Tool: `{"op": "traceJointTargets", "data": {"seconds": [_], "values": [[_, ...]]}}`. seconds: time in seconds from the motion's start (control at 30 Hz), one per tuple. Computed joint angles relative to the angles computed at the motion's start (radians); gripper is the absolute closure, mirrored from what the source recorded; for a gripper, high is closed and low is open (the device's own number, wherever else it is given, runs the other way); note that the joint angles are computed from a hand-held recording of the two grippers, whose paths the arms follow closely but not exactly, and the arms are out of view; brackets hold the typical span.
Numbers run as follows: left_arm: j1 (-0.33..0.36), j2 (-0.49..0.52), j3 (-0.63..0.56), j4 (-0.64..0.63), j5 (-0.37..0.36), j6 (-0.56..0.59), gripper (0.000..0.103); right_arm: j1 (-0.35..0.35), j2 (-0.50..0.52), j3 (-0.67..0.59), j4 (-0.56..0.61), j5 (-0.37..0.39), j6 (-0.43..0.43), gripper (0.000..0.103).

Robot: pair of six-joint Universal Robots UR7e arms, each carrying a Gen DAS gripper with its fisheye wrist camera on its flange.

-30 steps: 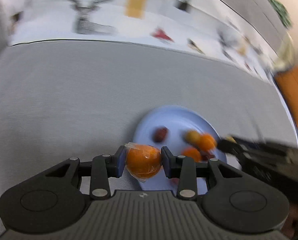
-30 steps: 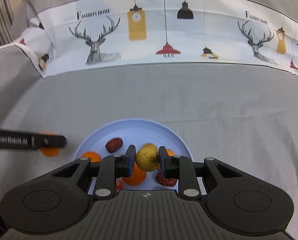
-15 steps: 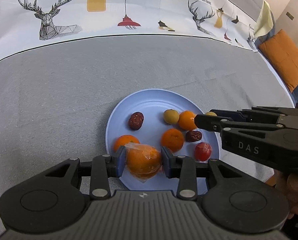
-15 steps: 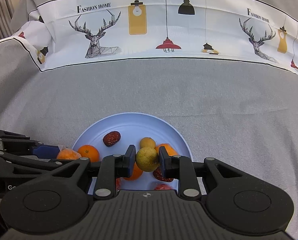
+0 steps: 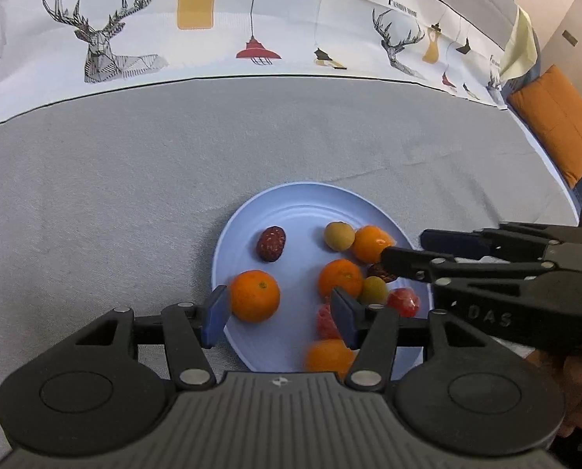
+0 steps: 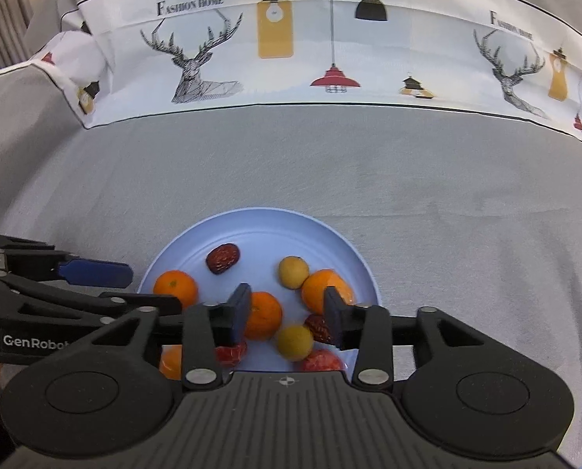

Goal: Organize fruits

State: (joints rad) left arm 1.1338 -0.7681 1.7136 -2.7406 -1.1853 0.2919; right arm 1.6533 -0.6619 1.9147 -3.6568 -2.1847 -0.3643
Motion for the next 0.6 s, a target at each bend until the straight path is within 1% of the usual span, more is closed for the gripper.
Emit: {"op": "traceJointTargets", "data": {"seconds": [0.07, 0.13, 0.17, 0.2, 0.23, 0.27, 0.3, 0.33, 0.4, 0.47, 0.53, 0.6], "values": [[-0.003, -0.005, 0.013, -0.028, 0.011, 0.006, 0.038, -0.003, -0.005, 0.010, -0.020, 0.002, 0.000, 0.057], [-0.010, -0.013, 0.037, -0.084, 0.030, 0.016, 0.022, -0.004, -0.011, 0.025, -0.054, 0.006, 0.003, 0.054], [-0.015, -0.018, 0.053, -0.120, 0.042, 0.026, 0.019, -0.003, -0.014, 0.034, -0.079, 0.009, 0.005, 0.048], [-0.020, -0.023, 0.067, -0.151, 0.051, 0.037, 0.018, -0.003, -0.017, 0.043, -0.105, 0.010, 0.007, 0.039], [-0.024, -0.029, 0.082, -0.178, 0.058, 0.048, 0.018, -0.001, -0.018, 0.052, -0.138, 0.010, 0.008, 0.033], [-0.028, -0.036, 0.096, -0.201, 0.062, 0.056, 0.018, 0.001, -0.018, 0.062, -0.176, 0.007, 0.010, 0.022], [-0.034, -0.042, 0.115, -0.240, 0.070, 0.065, 0.018, 0.005, -0.018, 0.071, -0.213, 0.005, 0.012, 0.014], [-0.041, -0.046, 0.137, -0.292, 0.085, 0.073, 0.018, 0.007, -0.020, 0.081, -0.246, 0.004, 0.016, 0.010], [-0.057, -0.053, 0.183, -0.386, 0.119, 0.083, 0.018, 0.010, -0.026, 0.106, -0.306, 0.004, 0.043, 0.005], [-0.077, -0.062, 0.231, -0.470, 0.159, 0.090, 0.018, 0.016, -0.038, 0.138, -0.327, -0.004, 0.104, 0.002], [-0.090, -0.087, 0.283, -0.502, 0.166, 0.080, 0.018, 0.030, -0.038, 0.165, -0.354, -0.032, 0.147, 0.001], [-0.103, -0.118, 0.338, -0.524, 0.177, 0.048, 0.018, 0.050, -0.019, 0.193, -0.424, -0.052, 0.153, 0.001]]}}
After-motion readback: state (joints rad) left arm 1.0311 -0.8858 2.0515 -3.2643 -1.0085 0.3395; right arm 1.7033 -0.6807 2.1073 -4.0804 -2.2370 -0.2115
